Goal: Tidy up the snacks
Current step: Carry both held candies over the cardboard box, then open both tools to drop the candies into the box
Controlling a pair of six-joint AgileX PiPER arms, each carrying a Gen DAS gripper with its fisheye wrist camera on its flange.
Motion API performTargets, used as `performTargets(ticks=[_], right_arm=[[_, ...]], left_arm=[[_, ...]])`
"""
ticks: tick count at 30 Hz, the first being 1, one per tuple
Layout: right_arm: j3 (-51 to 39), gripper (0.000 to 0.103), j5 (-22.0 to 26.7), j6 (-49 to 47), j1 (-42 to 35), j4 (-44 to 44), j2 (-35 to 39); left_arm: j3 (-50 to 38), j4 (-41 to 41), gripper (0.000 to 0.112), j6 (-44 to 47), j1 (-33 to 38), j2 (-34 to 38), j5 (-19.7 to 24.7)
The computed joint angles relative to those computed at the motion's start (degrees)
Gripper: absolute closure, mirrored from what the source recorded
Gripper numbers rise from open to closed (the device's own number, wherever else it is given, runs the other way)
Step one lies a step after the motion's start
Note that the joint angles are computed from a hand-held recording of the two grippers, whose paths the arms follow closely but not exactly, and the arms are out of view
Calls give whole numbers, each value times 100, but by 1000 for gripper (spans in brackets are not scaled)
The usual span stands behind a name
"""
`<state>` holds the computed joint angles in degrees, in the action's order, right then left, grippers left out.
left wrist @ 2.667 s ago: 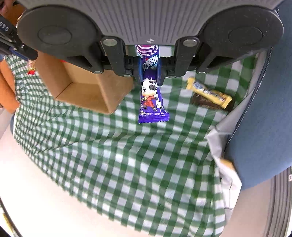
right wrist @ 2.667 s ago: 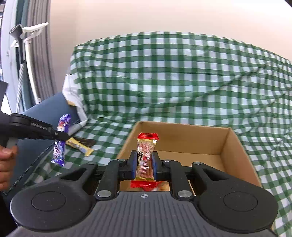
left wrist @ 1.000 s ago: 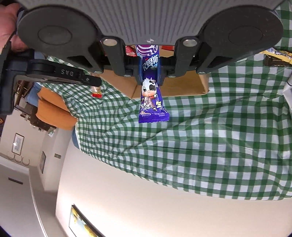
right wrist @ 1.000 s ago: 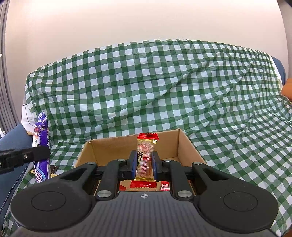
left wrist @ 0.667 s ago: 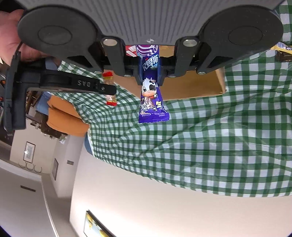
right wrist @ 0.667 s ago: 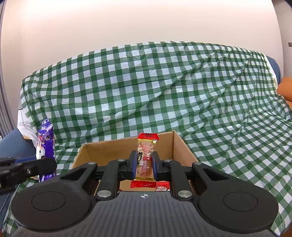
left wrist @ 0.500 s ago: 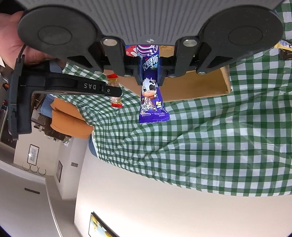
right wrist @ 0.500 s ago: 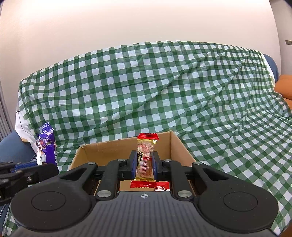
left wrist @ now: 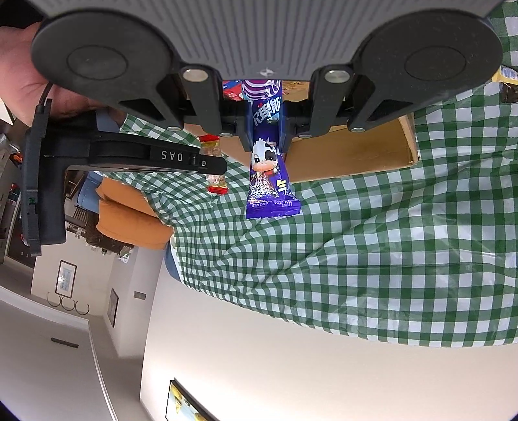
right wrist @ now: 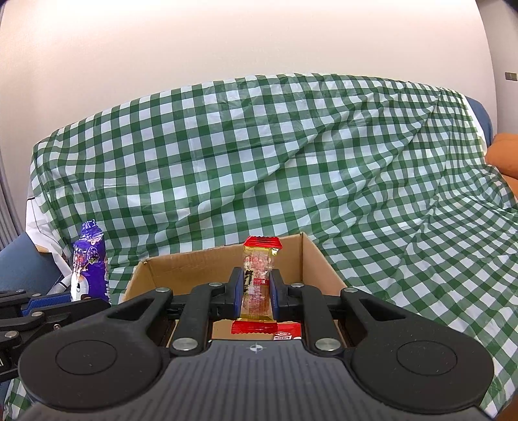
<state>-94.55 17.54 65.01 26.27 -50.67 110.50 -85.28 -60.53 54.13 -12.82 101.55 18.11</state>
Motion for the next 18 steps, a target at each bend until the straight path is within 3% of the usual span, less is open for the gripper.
performTargets(ticks=[18], right_arm=[[-20, 85, -5, -130, -8, 126, 13]], left_arm=[[-54, -116, 96, 172, 76, 41, 233]])
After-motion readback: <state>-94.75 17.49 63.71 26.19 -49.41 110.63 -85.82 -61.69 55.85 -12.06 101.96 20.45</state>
